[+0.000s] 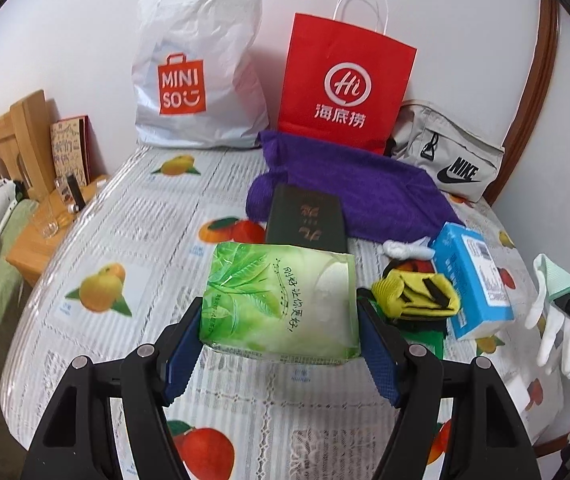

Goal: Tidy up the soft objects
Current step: 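Carry the tissue pack and the glove in both tools toward the purple towel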

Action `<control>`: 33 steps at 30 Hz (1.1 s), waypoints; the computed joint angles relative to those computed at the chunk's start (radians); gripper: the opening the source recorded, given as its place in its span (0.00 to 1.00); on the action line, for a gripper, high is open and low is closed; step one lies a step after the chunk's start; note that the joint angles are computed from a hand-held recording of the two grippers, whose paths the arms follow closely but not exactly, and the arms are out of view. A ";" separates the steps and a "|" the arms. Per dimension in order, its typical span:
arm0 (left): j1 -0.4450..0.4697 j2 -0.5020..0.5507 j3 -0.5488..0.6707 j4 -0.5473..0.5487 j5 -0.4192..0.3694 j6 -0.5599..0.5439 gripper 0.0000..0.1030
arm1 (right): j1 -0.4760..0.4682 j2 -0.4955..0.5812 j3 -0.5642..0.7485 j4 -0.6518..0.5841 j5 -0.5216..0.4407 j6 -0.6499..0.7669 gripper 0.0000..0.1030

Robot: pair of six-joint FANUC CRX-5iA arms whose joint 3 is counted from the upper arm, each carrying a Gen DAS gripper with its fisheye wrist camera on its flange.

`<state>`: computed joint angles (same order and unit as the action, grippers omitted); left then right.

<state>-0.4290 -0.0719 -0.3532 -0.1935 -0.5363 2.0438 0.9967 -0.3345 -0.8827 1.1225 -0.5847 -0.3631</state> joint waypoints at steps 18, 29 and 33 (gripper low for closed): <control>0.002 0.159 0.215 0.010 -0.069 -0.055 0.69 | -0.126 0.153 0.180 -0.108 0.016 0.253 0.11; 0.010 0.288 0.360 0.039 -0.102 -0.098 0.69 | -0.214 0.243 0.281 -0.134 0.084 0.371 0.11; 0.016 0.336 0.413 0.038 -0.117 -0.102 0.69 | -0.248 0.283 0.319 -0.153 0.114 0.418 0.11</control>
